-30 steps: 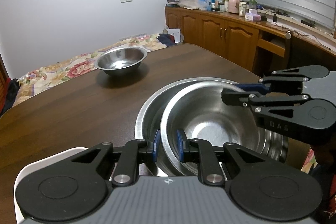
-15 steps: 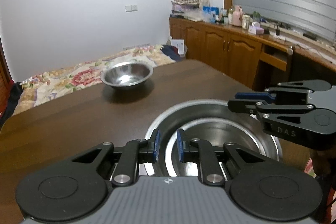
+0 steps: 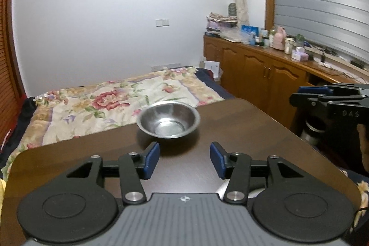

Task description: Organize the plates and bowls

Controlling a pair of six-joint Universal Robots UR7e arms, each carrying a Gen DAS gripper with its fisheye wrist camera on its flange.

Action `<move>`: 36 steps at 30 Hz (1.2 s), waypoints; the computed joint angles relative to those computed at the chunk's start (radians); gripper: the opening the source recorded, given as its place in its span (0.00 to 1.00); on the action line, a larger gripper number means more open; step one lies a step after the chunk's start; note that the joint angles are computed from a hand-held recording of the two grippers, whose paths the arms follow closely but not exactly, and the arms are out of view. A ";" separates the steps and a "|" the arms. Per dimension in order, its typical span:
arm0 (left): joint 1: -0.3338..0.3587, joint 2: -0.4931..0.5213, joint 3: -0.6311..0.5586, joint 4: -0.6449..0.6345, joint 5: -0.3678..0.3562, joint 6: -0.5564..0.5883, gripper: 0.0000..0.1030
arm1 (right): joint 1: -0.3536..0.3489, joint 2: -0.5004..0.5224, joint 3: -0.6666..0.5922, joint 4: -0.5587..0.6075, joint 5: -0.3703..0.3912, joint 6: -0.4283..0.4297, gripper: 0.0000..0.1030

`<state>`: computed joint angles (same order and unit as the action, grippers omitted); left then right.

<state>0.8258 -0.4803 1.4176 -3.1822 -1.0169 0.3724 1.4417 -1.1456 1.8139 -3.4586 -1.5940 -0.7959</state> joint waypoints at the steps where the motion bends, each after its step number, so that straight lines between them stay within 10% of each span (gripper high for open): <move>1: 0.005 0.015 -0.032 0.011 0.004 0.001 0.54 | -0.003 0.008 -0.026 0.016 0.004 0.002 0.36; 21: 0.102 0.274 -0.548 0.335 0.057 -0.090 0.55 | -0.049 0.306 -0.519 0.424 0.107 0.130 0.51; 36: 0.119 0.361 -0.711 0.454 0.062 -0.126 0.51 | -0.046 0.337 -0.567 0.534 0.106 0.126 0.51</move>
